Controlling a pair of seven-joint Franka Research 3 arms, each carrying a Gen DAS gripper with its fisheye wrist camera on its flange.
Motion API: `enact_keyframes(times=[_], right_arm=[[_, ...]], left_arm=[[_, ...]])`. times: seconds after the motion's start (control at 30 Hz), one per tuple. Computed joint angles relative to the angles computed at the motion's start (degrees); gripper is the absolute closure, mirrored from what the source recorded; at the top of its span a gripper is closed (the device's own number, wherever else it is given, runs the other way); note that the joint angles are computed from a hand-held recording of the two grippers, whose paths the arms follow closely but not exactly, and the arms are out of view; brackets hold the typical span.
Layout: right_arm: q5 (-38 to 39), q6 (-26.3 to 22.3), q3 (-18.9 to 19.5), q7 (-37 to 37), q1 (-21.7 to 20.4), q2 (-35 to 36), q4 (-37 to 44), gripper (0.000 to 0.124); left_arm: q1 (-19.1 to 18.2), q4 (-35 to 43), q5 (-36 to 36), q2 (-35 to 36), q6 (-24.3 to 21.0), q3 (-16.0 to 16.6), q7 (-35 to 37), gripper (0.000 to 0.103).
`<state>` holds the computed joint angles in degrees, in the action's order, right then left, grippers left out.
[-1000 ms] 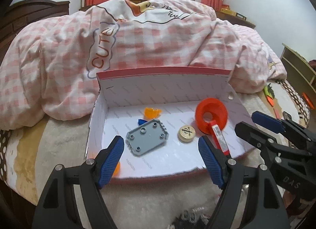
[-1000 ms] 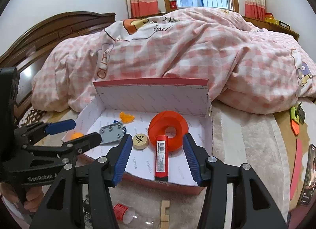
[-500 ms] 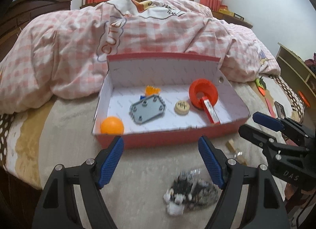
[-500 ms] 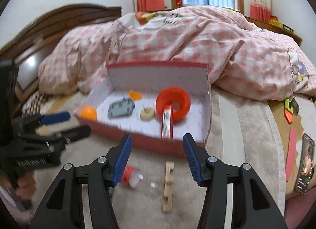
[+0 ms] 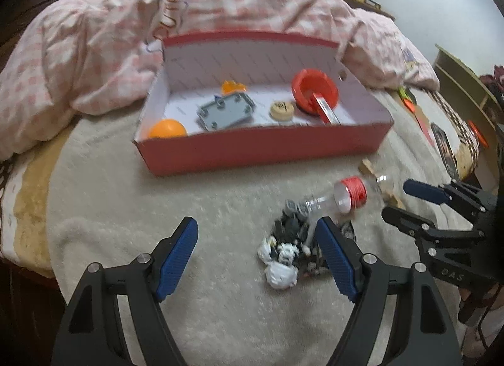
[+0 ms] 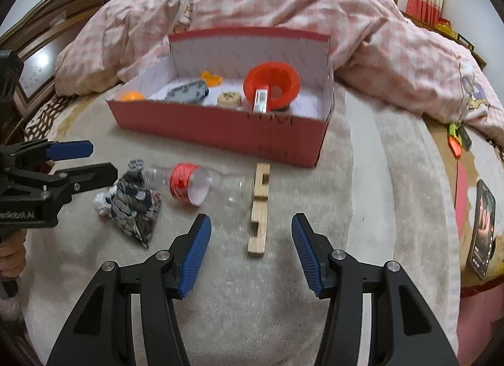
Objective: Organize objects
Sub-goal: 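Withdraw both tools from the shoebox toward the remaining objects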
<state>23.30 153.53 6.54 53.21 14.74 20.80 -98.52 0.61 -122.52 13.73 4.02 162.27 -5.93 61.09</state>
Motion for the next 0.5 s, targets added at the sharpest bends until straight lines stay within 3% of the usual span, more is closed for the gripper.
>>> enact_keyframes(times=[0.17, 0.5], right_arm=[[-0.58, 0.17, -0.11, 0.17, 0.22, 0.27, 0.01, 0.069], [-6.54, 4.84, 0.23, -8.20, 1.88, -0.69, -1.36, 0.069]], left_arm=[[-0.07, 0.00, -1.23, 0.47, -0.69, -0.29, 1.60, 0.025], [0.35, 0.86, -3.98, 1.66, -3.04, -0.70, 4.34, 0.025]])
